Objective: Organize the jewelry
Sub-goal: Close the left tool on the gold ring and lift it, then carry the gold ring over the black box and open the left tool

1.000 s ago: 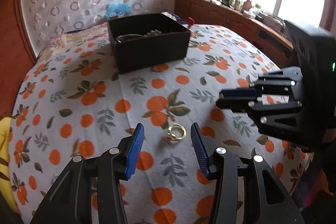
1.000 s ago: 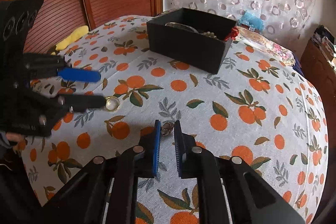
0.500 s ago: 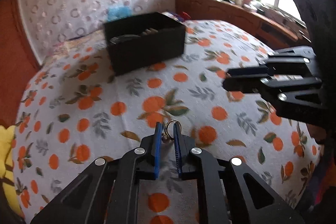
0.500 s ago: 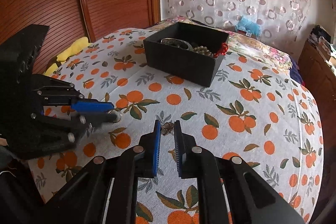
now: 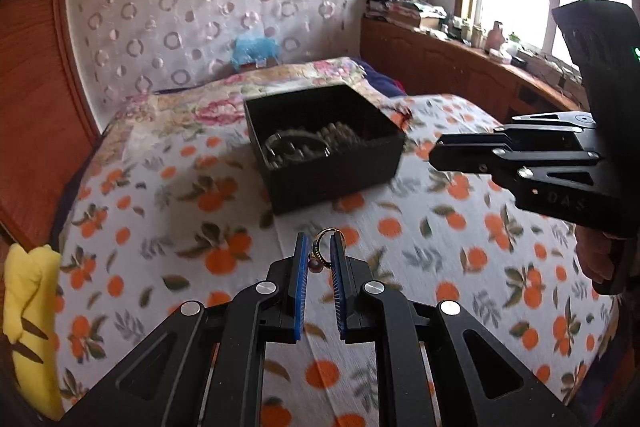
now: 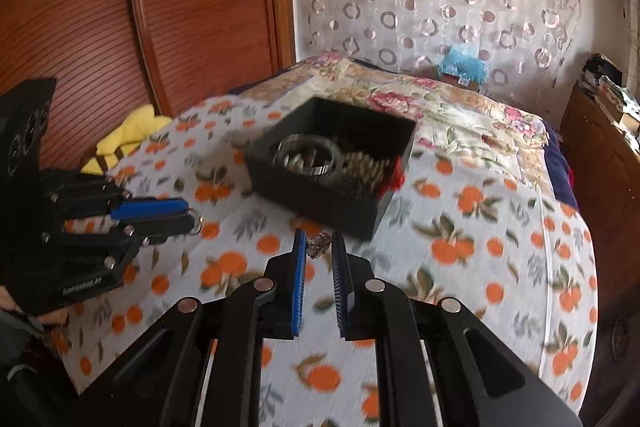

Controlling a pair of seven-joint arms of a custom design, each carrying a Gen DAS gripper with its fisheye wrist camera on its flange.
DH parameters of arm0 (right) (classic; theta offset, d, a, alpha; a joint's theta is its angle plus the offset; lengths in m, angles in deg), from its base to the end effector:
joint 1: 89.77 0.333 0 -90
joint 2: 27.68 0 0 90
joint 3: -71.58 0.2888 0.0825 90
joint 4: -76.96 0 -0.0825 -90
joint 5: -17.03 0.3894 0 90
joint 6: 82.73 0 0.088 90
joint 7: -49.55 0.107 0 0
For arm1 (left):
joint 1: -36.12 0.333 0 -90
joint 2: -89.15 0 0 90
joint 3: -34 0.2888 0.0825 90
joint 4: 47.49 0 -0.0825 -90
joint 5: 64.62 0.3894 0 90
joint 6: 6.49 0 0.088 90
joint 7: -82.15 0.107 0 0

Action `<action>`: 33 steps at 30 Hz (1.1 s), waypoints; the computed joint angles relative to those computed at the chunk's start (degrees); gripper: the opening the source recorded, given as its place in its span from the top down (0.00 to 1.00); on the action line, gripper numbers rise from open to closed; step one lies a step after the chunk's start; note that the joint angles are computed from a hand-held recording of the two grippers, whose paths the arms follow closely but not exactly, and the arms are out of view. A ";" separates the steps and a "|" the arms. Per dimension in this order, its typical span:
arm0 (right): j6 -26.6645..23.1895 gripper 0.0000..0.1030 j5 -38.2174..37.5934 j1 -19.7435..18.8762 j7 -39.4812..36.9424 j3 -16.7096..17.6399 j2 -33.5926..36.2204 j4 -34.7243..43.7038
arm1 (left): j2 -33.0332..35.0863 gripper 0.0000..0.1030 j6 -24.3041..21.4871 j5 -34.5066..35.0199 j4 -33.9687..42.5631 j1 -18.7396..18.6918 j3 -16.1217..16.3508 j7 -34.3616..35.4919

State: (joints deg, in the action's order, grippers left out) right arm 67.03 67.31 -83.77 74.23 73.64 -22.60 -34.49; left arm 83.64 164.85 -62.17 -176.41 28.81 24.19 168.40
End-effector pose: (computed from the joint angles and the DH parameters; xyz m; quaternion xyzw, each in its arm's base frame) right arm 0.6180 0.0698 0.4648 -0.8158 0.4132 -0.1602 0.3716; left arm 0.5370 -0.1706 0.4756 -0.5501 0.7299 -0.3229 0.2457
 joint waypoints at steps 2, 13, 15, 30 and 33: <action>-0.63 0.86 -0.64 0.02 1.47 0.11 1.73 2.82 | 0.83 0.90 -0.11 0.70 1.46 0.42 0.04 -0.69; -2.20 0.85 -9.90 -1.10 14.76 2.52 14.13 19.95 | 5.50 0.90 -1.72 5.78 8.50 1.47 0.45 -4.95; -3.27 0.85 -10.71 -1.83 17.13 3.39 16.51 23.23 | 6.25 0.90 -1.93 5.62 9.40 1.39 0.55 -5.09; -1.66 0.71 -12.05 -5.07 19.73 5.96 17.34 23.77 | 14.63 0.90 -5.38 10.12 20.29 -0.30 2.05 -8.39; -0.22 0.71 -11.38 -5.35 18.50 5.70 15.82 21.43 | 16.91 0.90 -6.37 10.74 23.40 -0.81 2.41 -9.10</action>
State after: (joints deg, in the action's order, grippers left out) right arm 66.81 55.93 -89.13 92.72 79.34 -6.78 -13.06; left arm 100.55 158.48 -51.43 -153.01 28.00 26.60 159.30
